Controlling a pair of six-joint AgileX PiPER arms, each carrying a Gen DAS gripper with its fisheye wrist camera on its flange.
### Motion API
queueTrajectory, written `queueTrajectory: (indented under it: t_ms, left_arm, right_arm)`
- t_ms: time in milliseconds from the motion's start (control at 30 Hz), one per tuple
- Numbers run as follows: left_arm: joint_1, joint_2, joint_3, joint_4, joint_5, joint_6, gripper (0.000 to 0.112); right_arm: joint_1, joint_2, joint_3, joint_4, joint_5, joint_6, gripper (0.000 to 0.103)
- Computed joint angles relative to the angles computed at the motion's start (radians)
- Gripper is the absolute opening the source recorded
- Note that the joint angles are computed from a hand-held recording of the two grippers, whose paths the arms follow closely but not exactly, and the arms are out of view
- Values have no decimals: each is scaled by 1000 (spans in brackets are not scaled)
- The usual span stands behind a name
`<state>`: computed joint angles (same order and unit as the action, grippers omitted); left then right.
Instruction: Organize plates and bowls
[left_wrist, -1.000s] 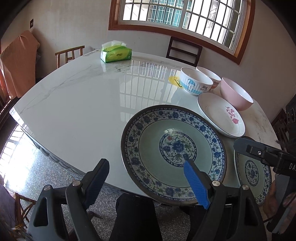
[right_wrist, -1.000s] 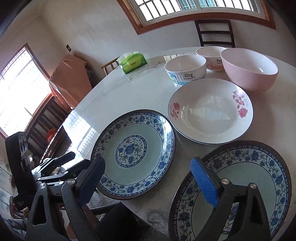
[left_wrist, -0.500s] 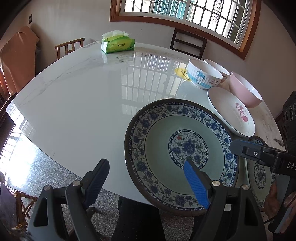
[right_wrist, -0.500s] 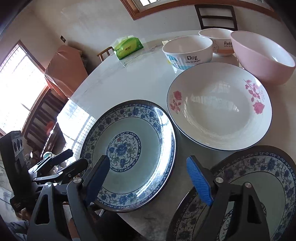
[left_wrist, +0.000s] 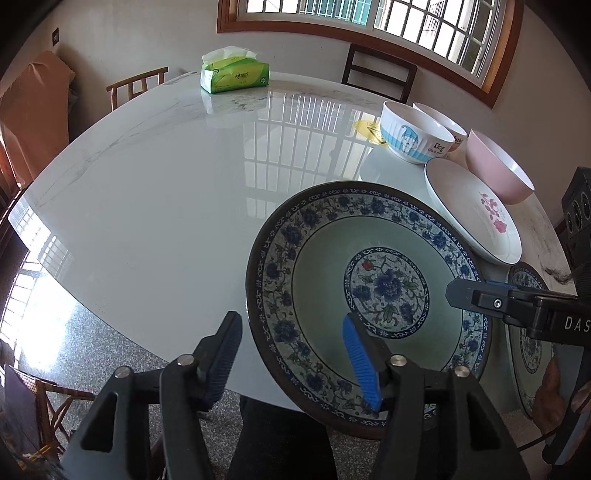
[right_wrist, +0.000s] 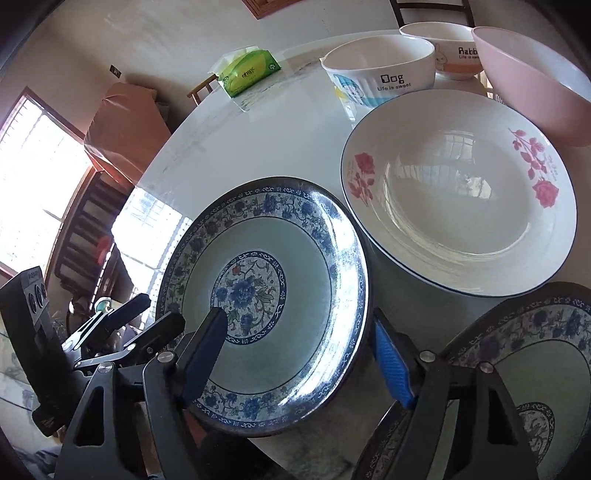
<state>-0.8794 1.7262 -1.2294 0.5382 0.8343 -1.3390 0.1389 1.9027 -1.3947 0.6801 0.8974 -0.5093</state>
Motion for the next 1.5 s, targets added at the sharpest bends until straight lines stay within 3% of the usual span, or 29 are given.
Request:
queueTrajectory:
  t_ms: [67,267,667,1033,1233,1400,1500]
  left_arm:
    - [7,1,11,2,-13,-18,40]
    - [30,-11,26,3,-24,-19,36]
    - [117,-57,60,58,-5,-42,33]
    - [211,-73,122,24,-88,-25,33]
    - [152,-112,148,151,9,-185,41]
    - [87,-214,182,187,61,-255,44]
    - [63,-246,166,95,-47,-151,45]
  right_arm:
    - [10,7,-11,-28,-4,22,65]
    - [18,17,-31,-94,-25,81,44]
    - [67,73,-115,-130,-26,147,30]
    - [123,114,-177,-144,-35,189,29]
    - [112,100,-157,-107,-29,184,32]
    - [35,-83,49,49,-113,25,36]
    - [-93,-239,209,195,-78,-145,41]
